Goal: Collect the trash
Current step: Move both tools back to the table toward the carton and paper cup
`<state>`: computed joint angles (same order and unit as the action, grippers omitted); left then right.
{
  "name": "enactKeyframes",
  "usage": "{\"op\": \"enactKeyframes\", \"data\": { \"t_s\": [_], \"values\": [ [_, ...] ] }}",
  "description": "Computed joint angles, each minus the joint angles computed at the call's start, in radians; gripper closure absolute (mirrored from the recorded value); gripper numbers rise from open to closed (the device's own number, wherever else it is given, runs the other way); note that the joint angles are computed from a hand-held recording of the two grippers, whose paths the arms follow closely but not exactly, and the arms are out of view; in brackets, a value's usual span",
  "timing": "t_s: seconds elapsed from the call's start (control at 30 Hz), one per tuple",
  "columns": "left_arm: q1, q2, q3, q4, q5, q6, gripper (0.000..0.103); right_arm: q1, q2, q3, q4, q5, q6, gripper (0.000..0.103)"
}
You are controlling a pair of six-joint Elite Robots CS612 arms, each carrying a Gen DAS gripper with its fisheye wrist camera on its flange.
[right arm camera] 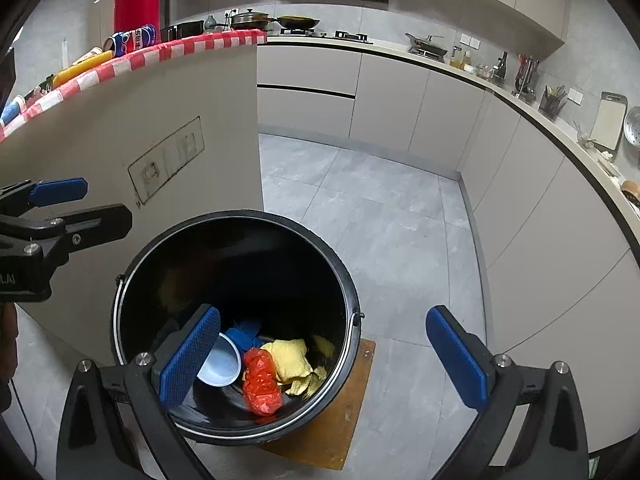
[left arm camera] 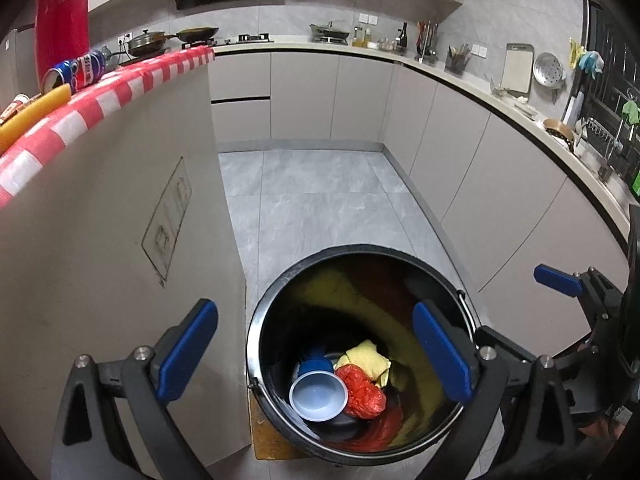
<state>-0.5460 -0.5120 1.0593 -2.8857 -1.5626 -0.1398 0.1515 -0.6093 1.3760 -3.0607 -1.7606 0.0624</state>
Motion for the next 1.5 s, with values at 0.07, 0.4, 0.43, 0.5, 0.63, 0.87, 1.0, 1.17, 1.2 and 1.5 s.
{"op": "enactKeyframes", "data": {
  "t_s": [0.07, 0.4, 0.43, 0.5, 0.63, 0.87, 1.0, 1.17, 1.2, 1.5],
  "values": [
    [0.0, -0.012, 0.012, -0.003, 0.001, 0.003, 0.004, 0.001, -0.008, 0.004, -0.001, -0.008, 0.001, 0.0],
    [-0.001, -0.079, 0.075, -0.034, 0.041, 0.016, 0.004, 0.012, -0.074, 0.038, -0.036, -0.048, 0.034, 0.0],
    [0.0, -0.086, 0.082, -0.046, 0.041, 0.019, 0.004, 0.013, -0.08, 0.039, -0.044, -0.051, 0.041, 0.0],
    [0.003, -0.095, 0.091, -0.063, 0.045, 0.026, 0.004, 0.018, -0.086, 0.039, -0.066, -0.062, 0.05, 0.0],
    [0.012, -0.106, 0.096, -0.078, 0.054, 0.016, 0.004, 0.03, -0.095, 0.03, -0.092, -0.076, 0.049, 0.0],
    [0.036, -0.133, 0.136, -0.112, 0.055, 0.007, 0.004, 0.061, -0.089, -0.01, -0.084, -0.099, 0.05, 0.0],
    [0.057, -0.154, 0.163, -0.135, 0.056, 0.0, 0.004, 0.085, -0.083, -0.049, -0.061, -0.103, 0.06, 0.0],
    [0.097, -0.171, 0.179, -0.135, 0.099, 0.005, 0.004, 0.12, -0.047, -0.148, -0.013, -0.094, 0.081, 0.0],
    [0.104, -0.174, 0.182, -0.136, 0.109, 0.005, 0.004, 0.127, -0.037, -0.174, 0.0, -0.09, 0.087, 0.0],
    [0.207, -0.181, 0.19, -0.161, 0.161, -0.013, 0.001, 0.197, 0.093, -0.473, 0.187, -0.067, 0.15, 0.0]
  ]
}}
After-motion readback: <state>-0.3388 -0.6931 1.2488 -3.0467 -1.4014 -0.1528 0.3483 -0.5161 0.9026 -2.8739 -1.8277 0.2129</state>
